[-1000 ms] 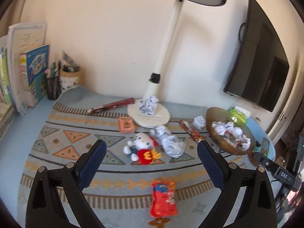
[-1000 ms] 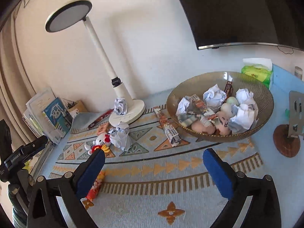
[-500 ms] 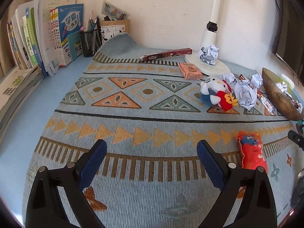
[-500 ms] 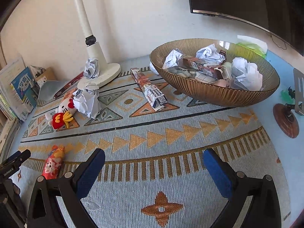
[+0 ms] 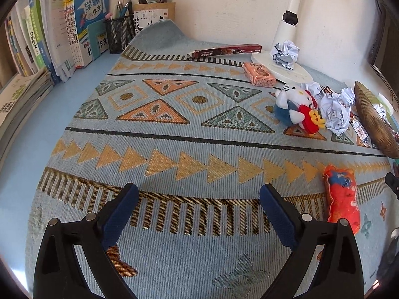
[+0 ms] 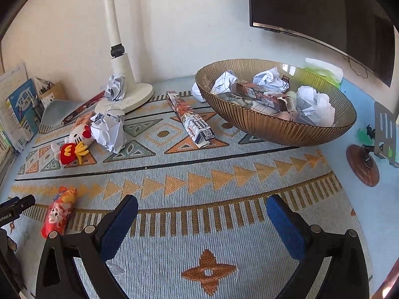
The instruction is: Organize objects
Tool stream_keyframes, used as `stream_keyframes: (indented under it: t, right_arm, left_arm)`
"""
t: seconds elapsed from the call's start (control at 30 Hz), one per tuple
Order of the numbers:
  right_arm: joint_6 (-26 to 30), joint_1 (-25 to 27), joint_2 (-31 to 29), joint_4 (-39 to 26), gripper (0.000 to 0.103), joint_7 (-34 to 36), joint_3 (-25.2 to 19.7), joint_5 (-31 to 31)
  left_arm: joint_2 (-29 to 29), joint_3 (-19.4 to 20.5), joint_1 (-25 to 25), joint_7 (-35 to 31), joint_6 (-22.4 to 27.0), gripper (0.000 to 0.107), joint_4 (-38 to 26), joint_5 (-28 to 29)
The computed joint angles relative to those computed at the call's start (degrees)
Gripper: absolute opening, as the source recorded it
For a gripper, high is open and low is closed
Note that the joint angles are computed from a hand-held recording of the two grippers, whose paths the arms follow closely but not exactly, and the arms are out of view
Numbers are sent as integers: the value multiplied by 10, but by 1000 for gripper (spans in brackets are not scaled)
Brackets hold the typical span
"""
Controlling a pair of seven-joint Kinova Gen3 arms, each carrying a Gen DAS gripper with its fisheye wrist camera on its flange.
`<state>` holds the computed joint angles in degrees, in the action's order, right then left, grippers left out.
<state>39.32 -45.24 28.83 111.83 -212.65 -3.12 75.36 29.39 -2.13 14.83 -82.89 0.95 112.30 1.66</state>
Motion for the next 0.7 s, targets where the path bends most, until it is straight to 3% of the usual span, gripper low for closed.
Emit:
stream_keyframes:
  t: [0.2,0.37,0.47,0.6,0.7]
  right_arm:
    - [11,42,8,-17,103,41,-44,-26]
    - [29,-3,15,-41,103,75,2,-91]
    - [-26,-51,-10,-16,103,22,37,-59]
    - [-103,-9,-8,-46,103,51,-31,-36]
    - [-97,27,24,-100,103,120,-101,-52]
  left_arm:
    - [1,23,-22,-7,0,100,0,-2]
    - [2,25,-23,-10,6,102,-4,-2]
    - [2,23,-22,-10,7,102,-5,-1]
    - [4,4,-2,-8,16,102,-11,-1]
    - [5,20,-15,-22,24,102,-17,-8]
